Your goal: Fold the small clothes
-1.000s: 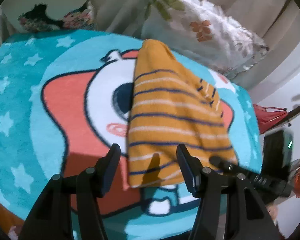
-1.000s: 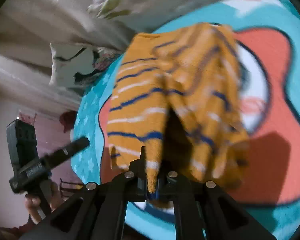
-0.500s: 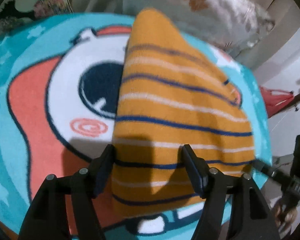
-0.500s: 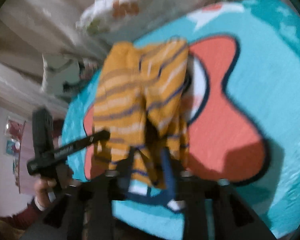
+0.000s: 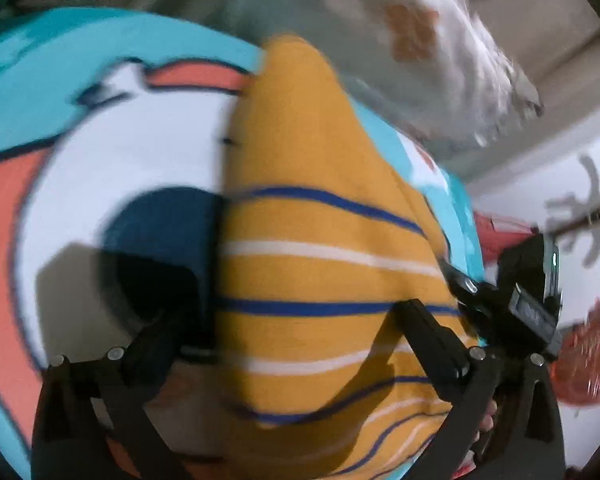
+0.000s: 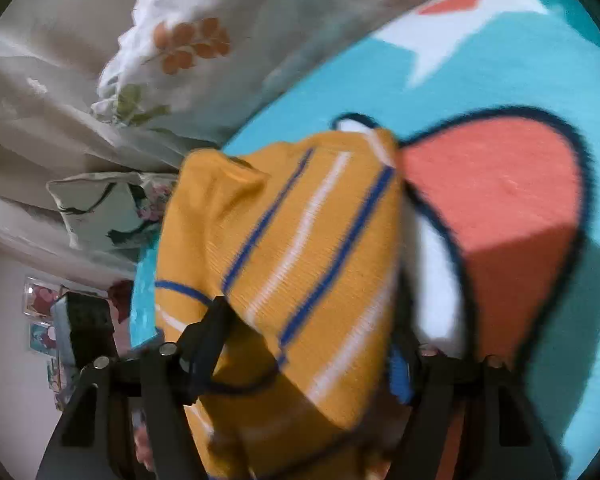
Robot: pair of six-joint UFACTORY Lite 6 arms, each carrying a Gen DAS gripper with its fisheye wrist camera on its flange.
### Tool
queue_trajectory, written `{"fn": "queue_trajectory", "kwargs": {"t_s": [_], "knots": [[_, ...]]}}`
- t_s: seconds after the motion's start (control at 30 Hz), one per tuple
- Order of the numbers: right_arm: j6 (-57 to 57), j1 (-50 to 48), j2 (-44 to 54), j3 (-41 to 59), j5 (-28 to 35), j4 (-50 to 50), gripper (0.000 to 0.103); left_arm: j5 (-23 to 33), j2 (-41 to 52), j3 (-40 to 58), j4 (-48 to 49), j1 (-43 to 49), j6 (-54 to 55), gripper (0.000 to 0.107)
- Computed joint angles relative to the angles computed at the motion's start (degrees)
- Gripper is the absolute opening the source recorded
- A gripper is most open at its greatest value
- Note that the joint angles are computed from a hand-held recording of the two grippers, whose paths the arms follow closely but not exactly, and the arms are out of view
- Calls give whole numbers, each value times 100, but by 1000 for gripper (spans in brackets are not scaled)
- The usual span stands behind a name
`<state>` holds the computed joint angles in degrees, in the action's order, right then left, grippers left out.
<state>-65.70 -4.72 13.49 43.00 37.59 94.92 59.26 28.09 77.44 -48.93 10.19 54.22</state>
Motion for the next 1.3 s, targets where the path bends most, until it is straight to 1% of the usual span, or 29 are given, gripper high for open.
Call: {"fn": "queue_trajectory", "kwargs": {"t_s": [0.03, 0.07, 0.1, 0.17, 0.23, 0.27, 0.3, 0.33, 0.37, 0.43, 0.47, 0.53, 0.57, 0.63, 0.73, 0.77, 0.83, 0.87, 0.9, 0.93, 1.0, 1.03, 1.07, 1.1, 1.13, 1.17, 1.2, 1.23, 1.3], "knots": [[228, 52, 237, 238, 112, -143, 44, -57, -72, 23, 84, -108, -90, 79], [408, 88, 352, 424, 186, -229, 40, 86, -75, 213, 261, -173, -372, 64], [485, 71, 233, 416, 217, -321, 38, 162, -149, 331, 351, -166, -553, 54], [608, -25, -64, 459, 424, -428, 36, 362, -359, 607, 472, -80, -725, 49], [571, -201, -370, 455, 630, -398, 36, 475, -460, 895, 563, -33, -857, 49], [530, -262, -424, 485, 710, -372, 36, 493, -485, 1007, 633, -34, -971, 51], [503, -318, -448, 545, 740, -389, 37, 432, -467, 1106, 732, -66, -1089, 56], [498, -313, -402, 615, 653, -454, 42, 238, -483, 1081, 880, -140, -1187, 60], [637, -243, -309, 702, 345, -678, 48, -95, -471, 1013, 1126, -285, -1361, 69], [1448, -69, -65, 884, -362, -1604, 50, -542, -484, 709, 1566, -470, -1668, 70], [1686, -84, 54, 827, -585, -1889, 50, -572, -509, 548, 1647, -477, -1735, 69], [1645, -375, -340, 450, -470, -1739, 50, -597, -872, 78, 1379, -302, -1466, 69], [1634, -442, -806, 160, -610, -1661, 50, -619, -1201, -199, 1215, -179, -1241, 69], [1729, -486, -1557, -90, -624, -1800, 50, -789, -1909, -710, 1016, 52, -879, 70], [1818, -229, -2254, -114, -264, -1742, 50, -1098, -3069, -1322, 881, 405, -411, 73], [1728, 55, -2232, 3, -171, -1618, 50, -1246, -3432, -1467, 843, 503, -326, 78], [1477, 496, -1967, 210, 1, -1380, 50, -1413, -3871, -1554, 550, 777, -44, 82], [1320, 792, -1636, 374, -2, -1259, 50, -1385, -4185, -1646, 329, 1098, 205, 86], [1302, 965, -1393, 503, -103, -1250, 50, -1421, -4423, -1691, 193, 1281, 308, 94], [1276, 1107, -1042, 666, -249, -1230, 49, -1387, -4517, -1645, 87, 1437, 408, 97], [1167, 1133, -404, 821, -640, -1168, 31, -1040, -4591, -1436, -93, 1941, 659, 99], [1084, 1023, -131, 866, -655, -1026, 9, -899, -4629, -1346, -87, 2120, 663, 99], [994, 821, -59, 800, -504, -804, 6, -663, -4645, -1229, -118, 2406, 752, 100], [937, 692, -94, 753, -389, -685, 6, -527, -4643, -1168, -143, 2603, 831, 100], [998, 648, -328, 639, -514, -692, 8, -318, -4688, -1132, -178, 2884, 948, 100], [1189, 662, -600, 539, -777, -881, 18, -103, -4712, -1057, -188, 3159, 1037, 100], [1563, 726, -865, 510, -1131, -1227, 24, -67, -4725, -1048, -181, 3361, 1120, 100], [1870, 782, -1076, 472, -1321, -1485, 39, -21, -4798, -1111, -236, 3566, 1250, 100], [2557, 947, -1675, 308, -1606, -2129, 42, 3, -4861, -1184, -400, 3954, 1511, 100]]}}
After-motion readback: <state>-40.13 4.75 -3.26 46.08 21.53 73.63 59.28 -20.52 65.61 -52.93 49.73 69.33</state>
